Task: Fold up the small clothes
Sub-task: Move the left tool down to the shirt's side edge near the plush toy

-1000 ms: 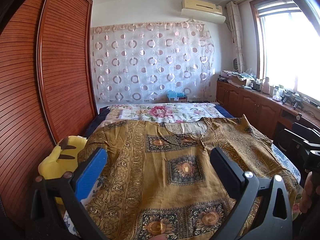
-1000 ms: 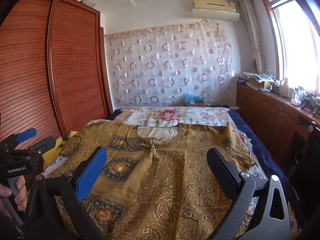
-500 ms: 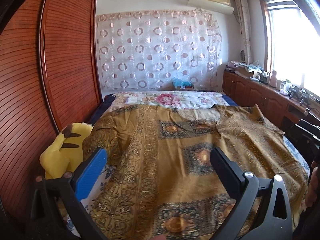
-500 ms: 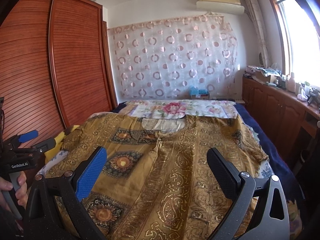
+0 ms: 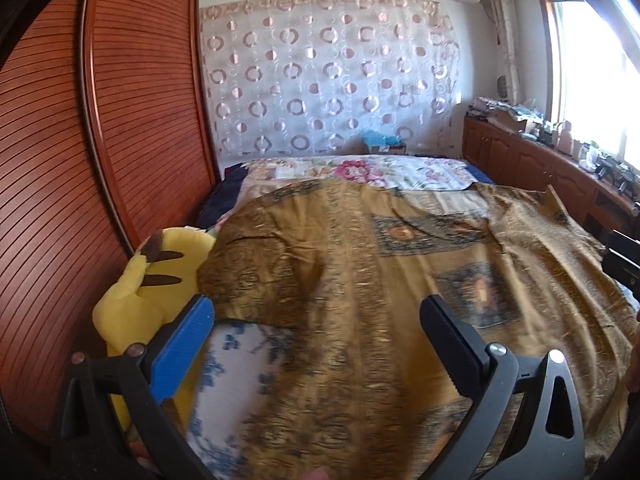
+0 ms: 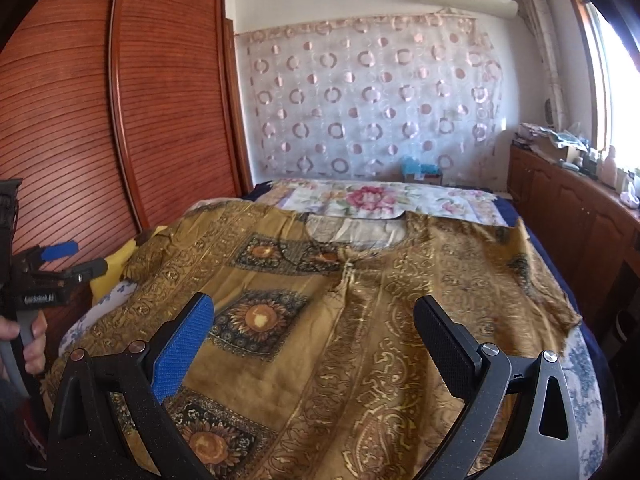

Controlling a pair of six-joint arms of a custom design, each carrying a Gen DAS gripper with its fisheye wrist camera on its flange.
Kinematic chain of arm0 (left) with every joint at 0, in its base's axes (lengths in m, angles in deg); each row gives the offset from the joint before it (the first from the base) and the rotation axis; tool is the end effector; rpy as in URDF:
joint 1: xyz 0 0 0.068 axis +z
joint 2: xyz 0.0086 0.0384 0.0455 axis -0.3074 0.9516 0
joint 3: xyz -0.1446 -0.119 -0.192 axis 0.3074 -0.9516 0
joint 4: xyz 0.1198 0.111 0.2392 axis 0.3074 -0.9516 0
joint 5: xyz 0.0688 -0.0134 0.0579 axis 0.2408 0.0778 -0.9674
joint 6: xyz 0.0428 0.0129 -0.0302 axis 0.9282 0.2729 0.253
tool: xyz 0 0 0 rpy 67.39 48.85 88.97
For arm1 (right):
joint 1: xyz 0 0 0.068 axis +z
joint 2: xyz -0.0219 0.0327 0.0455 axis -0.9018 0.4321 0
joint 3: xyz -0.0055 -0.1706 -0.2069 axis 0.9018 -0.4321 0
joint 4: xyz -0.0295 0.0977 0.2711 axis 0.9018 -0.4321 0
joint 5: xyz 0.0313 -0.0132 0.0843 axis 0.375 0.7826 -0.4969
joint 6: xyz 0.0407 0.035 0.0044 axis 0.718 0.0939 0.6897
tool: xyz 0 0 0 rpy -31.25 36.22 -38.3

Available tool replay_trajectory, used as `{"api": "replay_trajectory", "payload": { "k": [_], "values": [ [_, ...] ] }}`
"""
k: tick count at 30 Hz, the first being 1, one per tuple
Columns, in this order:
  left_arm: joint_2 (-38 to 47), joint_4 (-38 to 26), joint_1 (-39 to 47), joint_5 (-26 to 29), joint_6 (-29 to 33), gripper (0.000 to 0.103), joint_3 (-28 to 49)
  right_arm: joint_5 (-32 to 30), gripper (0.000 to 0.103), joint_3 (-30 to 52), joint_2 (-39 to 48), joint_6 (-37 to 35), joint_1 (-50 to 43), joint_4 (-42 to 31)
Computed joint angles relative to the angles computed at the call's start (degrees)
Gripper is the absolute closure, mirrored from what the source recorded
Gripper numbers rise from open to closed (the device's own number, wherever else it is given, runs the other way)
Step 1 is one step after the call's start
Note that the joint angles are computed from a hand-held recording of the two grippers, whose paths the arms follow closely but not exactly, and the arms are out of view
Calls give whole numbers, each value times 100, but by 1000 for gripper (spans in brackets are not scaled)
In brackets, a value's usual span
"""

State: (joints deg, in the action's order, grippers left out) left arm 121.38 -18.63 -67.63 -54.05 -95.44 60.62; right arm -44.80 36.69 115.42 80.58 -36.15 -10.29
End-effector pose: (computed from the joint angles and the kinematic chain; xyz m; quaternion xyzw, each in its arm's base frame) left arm 0.1952 -0.1867 0.2633 -0.1516 0.8670 0.1008 0.4638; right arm 0.2414 0.1349 0.2699 -0.2516 0.8220 0.1723 0.4810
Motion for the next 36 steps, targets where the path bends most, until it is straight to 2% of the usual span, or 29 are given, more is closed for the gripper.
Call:
{"api": "replay_trajectory", "payload": {
  "k": [8, 13, 18, 22, 25, 27, 30, 31, 32, 36],
  "values": [
    [-959, 643, 1178, 880, 900, 0, -866, -7, 2, 61, 641, -70, 310, 76],
    [-1403, 1206, 2222, 1964, 1627, 0, -1381, 2, 2, 141, 940, -220, 443, 61],
    [-1442, 1618, 3310, 3208, 2018, 5, -1711, 144, 2, 259, 1179, -389, 607, -10],
    [-1252, 1948, 4056, 3997, 2181, 20, -1927, 189, 3, 267, 1291, -442, 653, -14],
    [-1041, 2321, 4560, 4737, 2292, 25, -2074, 114, 2, 326, 1376, -446, 649, -77],
    [-926, 2468, 4752, 4984, 2316, 29, -2109, -55, 2, 461, 1458, -432, 620, -206],
    [-682, 2726, 5009, 5529, 2321, 46, -2145, -247, 2, 713, 1625, -448, 637, -312],
    [-697, 2820, 5036, 5647, 2310, 56, -2169, -205, 2, 758, 1647, -473, 675, -275],
    [-727, 2829, 5012, 5657, 2321, 68, -2164, -196, 2, 771, 1630, -478, 697, -256],
    [-901, 2469, 4485, 4831, 2357, 86, -1928, -326, 2, 674, 1489, -379, 689, -163]
  ]
}}
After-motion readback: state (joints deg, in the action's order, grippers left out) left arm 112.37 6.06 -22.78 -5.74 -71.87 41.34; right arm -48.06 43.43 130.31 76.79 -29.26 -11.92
